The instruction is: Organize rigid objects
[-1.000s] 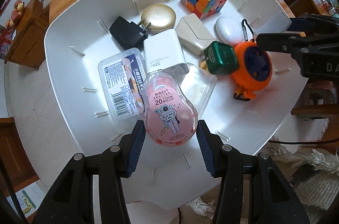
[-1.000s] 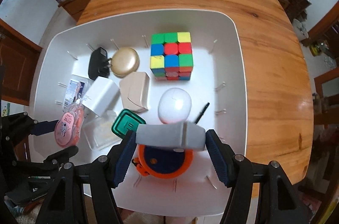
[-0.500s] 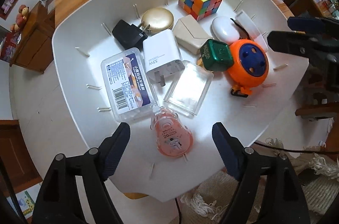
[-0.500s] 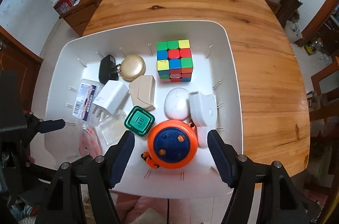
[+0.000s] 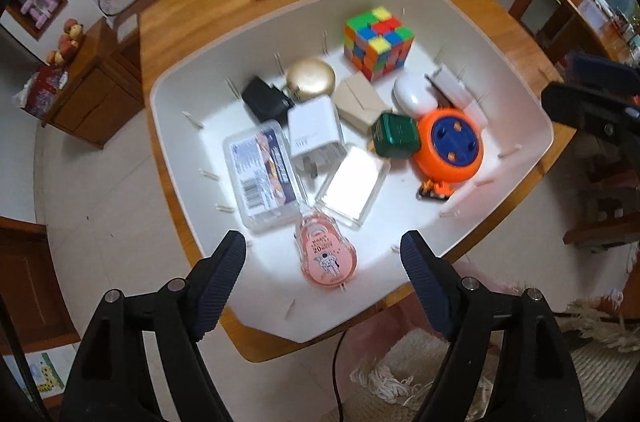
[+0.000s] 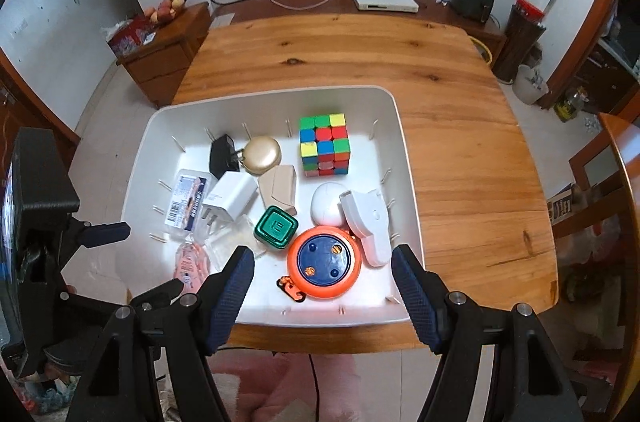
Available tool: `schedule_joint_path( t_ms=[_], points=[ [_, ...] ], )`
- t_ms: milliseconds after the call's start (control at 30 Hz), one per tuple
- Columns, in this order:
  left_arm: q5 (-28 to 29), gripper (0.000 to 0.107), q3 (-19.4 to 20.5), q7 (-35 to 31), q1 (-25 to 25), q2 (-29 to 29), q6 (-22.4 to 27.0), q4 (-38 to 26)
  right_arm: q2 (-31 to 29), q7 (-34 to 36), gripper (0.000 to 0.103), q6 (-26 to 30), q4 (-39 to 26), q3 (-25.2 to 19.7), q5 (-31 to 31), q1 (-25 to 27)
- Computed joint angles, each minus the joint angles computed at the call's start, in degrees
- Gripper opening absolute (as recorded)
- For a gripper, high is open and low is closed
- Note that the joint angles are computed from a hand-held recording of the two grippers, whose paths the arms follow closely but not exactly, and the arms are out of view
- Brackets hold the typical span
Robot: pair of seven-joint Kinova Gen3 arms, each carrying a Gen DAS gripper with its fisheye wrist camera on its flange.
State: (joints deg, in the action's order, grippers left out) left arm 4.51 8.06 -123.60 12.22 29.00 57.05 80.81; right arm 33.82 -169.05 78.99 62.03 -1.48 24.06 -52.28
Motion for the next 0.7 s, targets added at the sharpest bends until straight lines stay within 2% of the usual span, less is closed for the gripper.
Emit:
schedule_joint_path(
  t_ms=[300,433,700],
  points=[
    [1.98,0.082,-0.44,5.17,-0.18,-3.78,-3.23,-1.36,-3.62,-3.11,0.072,1.18,1.34,0.08,2.72,-0.91],
    [4.07,0.082,-0.35,10.29,-0.11,-4.43,-1.74,-4.92,-4.68,-0.98,0.072,4.72,-0.47,-0.09,4.87,-1.35],
    [3.53,0.082,-0.63,21.56,2.73,-6.52,-1.01,-8.97,-9.04,0.03,0.072,6.68,0.61,-0.56,9.62,-1.45]
  ],
)
